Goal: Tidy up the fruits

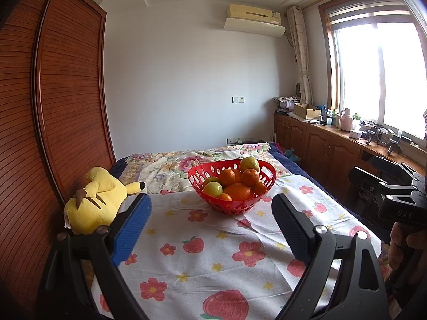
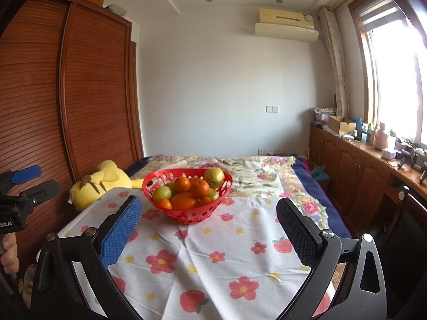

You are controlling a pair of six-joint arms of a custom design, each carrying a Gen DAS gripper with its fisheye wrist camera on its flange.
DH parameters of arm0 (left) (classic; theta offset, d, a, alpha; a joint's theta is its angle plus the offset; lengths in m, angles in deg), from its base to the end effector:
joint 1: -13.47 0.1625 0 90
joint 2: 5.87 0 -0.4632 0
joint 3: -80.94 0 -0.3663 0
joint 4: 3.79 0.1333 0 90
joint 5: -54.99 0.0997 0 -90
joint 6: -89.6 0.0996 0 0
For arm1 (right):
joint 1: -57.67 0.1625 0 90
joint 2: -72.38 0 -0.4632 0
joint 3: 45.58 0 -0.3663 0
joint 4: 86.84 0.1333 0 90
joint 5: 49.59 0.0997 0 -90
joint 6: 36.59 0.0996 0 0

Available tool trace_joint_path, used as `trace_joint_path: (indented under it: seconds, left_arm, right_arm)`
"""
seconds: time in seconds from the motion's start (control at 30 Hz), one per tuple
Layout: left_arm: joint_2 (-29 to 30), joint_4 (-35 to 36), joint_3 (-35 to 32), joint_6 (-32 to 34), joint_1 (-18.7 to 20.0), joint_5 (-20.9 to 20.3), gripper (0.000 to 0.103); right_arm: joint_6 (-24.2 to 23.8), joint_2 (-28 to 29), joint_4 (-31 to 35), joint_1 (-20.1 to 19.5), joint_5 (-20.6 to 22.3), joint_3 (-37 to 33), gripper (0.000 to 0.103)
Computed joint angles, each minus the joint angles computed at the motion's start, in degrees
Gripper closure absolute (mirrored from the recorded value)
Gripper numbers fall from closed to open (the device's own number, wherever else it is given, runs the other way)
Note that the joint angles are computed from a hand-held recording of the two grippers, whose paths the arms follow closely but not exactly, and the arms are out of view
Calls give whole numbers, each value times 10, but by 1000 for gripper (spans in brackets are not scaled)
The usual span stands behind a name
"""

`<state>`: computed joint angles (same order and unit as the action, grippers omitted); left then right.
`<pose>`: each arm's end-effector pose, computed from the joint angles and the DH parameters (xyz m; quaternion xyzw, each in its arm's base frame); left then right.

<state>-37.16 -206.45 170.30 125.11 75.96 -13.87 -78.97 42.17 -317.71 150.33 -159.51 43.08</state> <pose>-0.1839 -0.7194 0.1196 0.3849 0.7887 -0.4383 0.1941 0.1316 -0.6926 0.1699 0.1785 -0.7281 0.5661 0.3428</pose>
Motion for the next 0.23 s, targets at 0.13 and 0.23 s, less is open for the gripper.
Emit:
trace_joint_path:
  seconds: [0.13, 0.23]
  left_arm:
    - [0, 0, 0, 0, -1, 1, 11]
    - [0, 0, 0, 0, -1, 1, 10]
  right_arm:
    - [0, 0, -2, -1, 2, 3, 1]
    - [1, 0, -3, -2, 2, 3, 1]
